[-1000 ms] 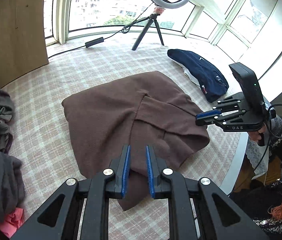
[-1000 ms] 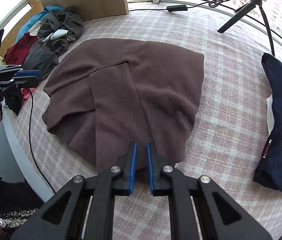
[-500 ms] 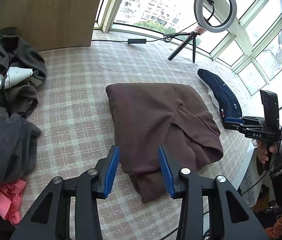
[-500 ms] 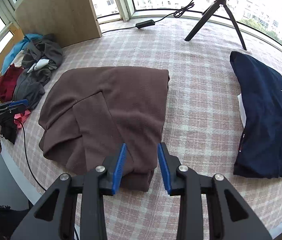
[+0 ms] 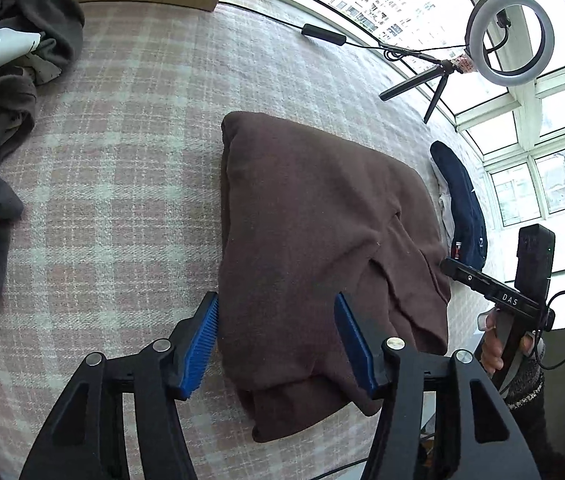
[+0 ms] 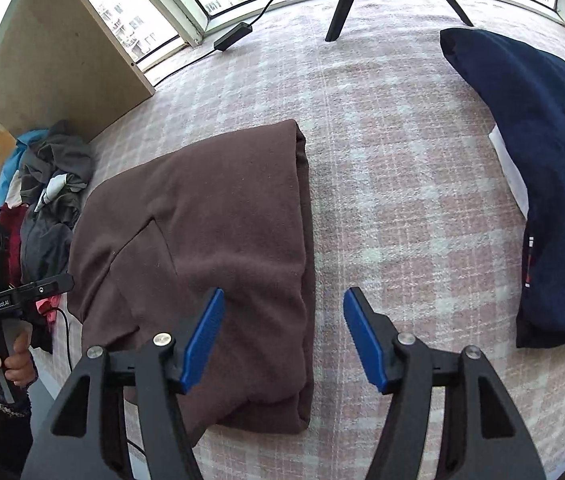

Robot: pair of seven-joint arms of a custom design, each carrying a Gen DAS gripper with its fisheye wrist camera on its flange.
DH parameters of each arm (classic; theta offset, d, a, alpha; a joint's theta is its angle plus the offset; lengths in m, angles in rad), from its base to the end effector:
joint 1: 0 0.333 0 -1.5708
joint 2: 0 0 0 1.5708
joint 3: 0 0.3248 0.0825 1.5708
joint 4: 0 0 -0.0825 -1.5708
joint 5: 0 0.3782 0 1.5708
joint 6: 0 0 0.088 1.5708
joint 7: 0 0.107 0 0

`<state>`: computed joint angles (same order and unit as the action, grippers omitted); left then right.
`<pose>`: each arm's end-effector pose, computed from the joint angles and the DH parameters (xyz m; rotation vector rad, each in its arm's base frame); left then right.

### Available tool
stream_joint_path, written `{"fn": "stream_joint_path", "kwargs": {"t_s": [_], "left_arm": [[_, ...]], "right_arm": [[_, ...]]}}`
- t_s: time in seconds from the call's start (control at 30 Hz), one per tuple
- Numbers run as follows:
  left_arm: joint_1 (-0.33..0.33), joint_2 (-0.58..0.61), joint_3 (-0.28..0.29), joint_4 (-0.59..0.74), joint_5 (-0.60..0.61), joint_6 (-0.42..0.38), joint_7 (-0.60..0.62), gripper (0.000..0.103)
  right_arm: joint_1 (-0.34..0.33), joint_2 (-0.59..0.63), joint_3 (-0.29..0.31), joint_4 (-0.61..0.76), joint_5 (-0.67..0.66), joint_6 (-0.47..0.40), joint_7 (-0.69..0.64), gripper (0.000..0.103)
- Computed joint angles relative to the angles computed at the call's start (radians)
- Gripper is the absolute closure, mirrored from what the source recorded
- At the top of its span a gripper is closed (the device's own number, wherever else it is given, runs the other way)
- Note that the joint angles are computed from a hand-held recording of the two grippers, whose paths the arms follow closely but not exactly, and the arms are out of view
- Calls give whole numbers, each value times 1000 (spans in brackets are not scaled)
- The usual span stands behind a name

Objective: Fold clothes

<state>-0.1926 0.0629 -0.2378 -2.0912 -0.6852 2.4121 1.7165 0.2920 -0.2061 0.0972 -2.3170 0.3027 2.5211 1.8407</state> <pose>0.5234 -0.2423 0.4337 1.8476 -2.0662 0.7324 0.4670 0.1905 0.4802 -1.8129 1.9820 0.0047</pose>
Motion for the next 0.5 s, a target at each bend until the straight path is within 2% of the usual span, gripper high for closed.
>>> {"fn": "stream_joint_path", "kwargs": {"t_s": [0.17,0.27,0.3,0.33,0.37,0.5], "left_arm": [[-4,-50,7,-45,47,46,-49,46],[-8,-93,23,-72,37,73,-42,45],[-10,-89,29,-65,31,67,-36,42],[-11,-81,33,-55,24,59,-31,40],[-13,-68,33,-45,36,52,-40,40],[-13,-17,20,-13,71,18,-71,40]], "right_arm": [[-1,-5,6,14,-33,-22,-1,42],[-3,-56,10,-30,-23,55,26,41],[2,-55,4,-32,-1,77,18,39],[4,-51,-1,-30,14,93,13,31],[-1,-35,1,-19,10,91,19,27],[1,42,-9,33,15,25,-7,27]]}}
